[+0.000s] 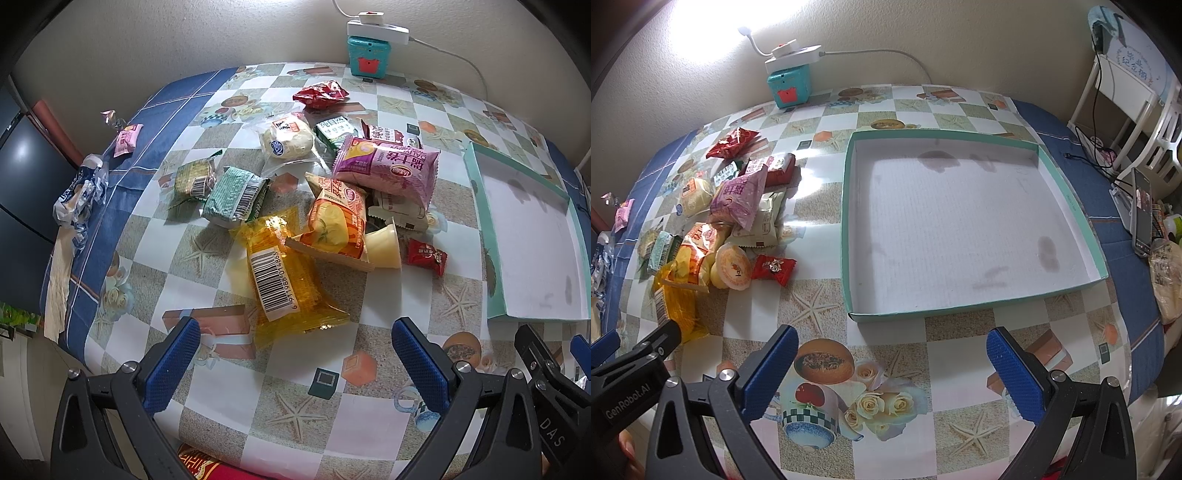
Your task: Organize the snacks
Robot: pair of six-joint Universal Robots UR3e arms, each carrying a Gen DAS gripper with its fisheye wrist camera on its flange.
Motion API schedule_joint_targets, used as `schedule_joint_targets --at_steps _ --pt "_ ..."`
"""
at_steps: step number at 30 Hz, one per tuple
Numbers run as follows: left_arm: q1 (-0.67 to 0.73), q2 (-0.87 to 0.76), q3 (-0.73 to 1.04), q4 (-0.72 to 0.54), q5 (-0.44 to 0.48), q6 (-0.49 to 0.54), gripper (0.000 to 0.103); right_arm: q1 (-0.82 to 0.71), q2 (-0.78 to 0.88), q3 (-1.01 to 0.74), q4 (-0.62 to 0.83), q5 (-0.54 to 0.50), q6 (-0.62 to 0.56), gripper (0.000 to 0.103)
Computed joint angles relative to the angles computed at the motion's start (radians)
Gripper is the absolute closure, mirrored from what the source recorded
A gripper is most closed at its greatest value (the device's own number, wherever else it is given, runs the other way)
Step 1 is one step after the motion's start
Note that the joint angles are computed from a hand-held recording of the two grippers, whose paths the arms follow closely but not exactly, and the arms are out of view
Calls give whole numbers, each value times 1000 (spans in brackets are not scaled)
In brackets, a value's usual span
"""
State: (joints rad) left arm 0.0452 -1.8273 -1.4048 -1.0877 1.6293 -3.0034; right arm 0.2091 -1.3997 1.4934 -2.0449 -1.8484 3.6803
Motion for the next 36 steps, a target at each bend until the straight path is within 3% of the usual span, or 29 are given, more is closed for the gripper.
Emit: schedule_joint_targets --at_steps 10,17,36 --pt "109 -13 26 -20 -41 -90 0 31 57 -39 -44 25 4 0" --pt "195 -48 43 -38 -111 -119 0 70 185 -163 -68 84 -2 0" --pt "150 -274 238 -120 -181 -120 0 111 425 -428 -24 69 -96 0"
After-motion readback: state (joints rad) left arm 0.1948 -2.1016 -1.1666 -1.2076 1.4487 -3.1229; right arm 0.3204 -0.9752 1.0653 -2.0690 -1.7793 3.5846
